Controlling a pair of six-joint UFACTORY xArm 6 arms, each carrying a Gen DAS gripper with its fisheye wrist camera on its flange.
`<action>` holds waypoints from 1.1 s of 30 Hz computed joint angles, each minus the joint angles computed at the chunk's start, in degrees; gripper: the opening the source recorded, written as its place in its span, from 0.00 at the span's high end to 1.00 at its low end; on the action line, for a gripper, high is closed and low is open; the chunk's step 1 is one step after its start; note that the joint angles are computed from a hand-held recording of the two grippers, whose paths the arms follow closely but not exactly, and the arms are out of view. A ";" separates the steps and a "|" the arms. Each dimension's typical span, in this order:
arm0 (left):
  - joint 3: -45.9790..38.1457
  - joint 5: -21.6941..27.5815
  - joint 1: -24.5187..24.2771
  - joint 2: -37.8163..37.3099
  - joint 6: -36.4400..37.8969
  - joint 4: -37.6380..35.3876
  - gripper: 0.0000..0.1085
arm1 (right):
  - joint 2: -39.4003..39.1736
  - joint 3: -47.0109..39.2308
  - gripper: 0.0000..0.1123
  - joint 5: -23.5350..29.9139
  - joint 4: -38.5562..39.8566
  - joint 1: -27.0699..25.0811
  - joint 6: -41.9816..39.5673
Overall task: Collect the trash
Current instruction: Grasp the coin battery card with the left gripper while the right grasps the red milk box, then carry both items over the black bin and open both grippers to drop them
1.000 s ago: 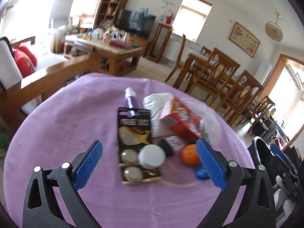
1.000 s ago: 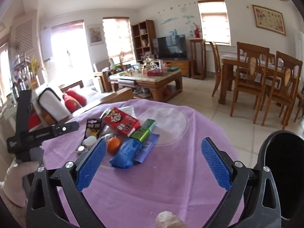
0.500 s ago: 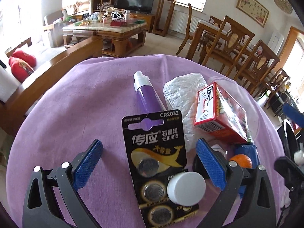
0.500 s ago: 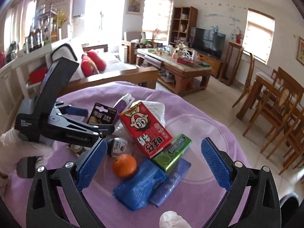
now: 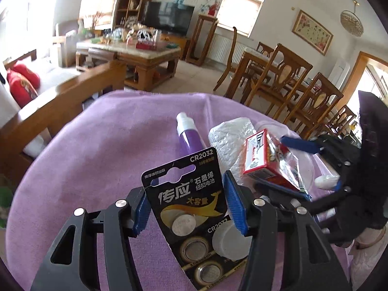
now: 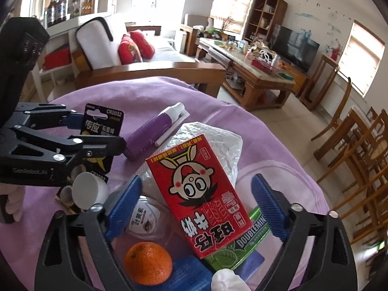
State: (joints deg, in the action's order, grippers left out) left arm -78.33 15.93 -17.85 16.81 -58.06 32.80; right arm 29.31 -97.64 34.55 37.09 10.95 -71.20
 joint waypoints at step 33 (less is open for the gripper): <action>-10.05 -4.30 -9.65 -0.14 -26.68 32.52 0.51 | -33.69 33.34 0.54 15.42 37.93 -25.55 -17.68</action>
